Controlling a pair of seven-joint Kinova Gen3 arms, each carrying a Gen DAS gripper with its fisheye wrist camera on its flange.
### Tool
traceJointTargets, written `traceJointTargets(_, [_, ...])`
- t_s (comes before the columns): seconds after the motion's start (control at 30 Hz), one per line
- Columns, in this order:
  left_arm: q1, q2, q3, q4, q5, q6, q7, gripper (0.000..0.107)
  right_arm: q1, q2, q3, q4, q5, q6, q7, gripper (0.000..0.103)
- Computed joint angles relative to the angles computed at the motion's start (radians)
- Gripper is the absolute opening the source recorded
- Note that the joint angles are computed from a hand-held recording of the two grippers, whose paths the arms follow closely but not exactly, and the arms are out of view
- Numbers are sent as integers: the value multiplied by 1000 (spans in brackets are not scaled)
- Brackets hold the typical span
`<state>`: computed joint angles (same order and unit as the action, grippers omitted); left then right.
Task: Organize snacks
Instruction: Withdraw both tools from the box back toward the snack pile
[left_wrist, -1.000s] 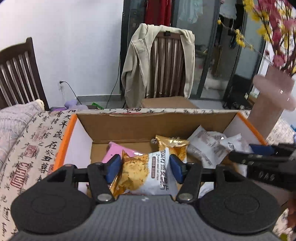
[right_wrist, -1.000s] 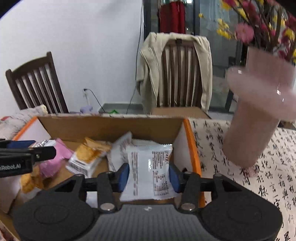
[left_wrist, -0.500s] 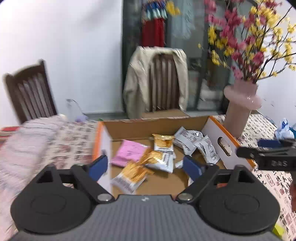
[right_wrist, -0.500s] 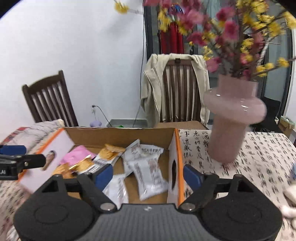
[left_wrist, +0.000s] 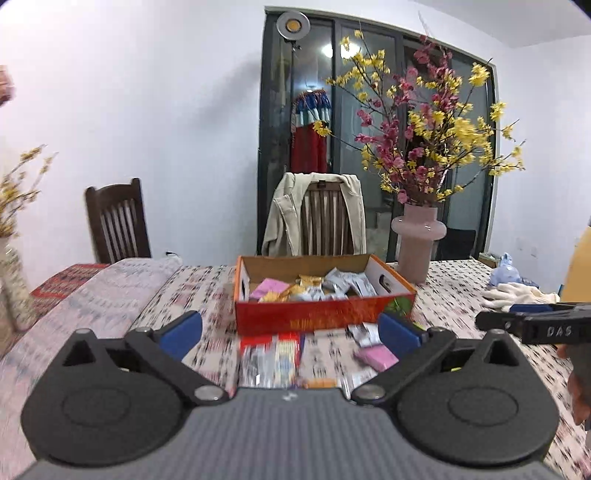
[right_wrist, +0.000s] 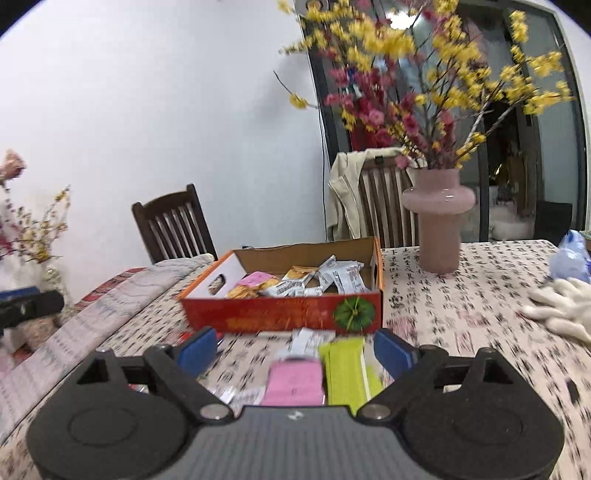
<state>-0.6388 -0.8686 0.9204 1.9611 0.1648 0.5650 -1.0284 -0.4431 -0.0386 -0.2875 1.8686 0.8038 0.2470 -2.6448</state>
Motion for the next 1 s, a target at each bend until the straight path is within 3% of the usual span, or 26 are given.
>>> traceJointTargets(0.23, [124,-233,-81,56,70,216,137,103,265,-257,-312,250,193,-45,-285,98])
traceJointTargets(0.3, [146,-280,-96,64,78,281,148,103,302,-321,-373,306,237,-46,-366,98])
traceJointTargets(0.37, [173,-309,-112,75,94,323,144,103,264,-363,-384,349,259,-18,-408,98])
traceJointTargets(0.47, [198,-332,-131,83,108,365,124,103,228,-417,-398,382,193,24,-387,98])
traceJointTargets(0.6, [200,-352,-158,93,125,354,94,103,166,-465,-405,396,165,86,-404,99])
traceJointTargets(0.77, [189,-343,-154,104,153,357,73,103,223,-472,-441,389,133,58,-369,100])
traceJointTargets(1.0, [173,-301,-124,137,190,313,52,103,394,-473,-515,397,14,-63,-256,100])
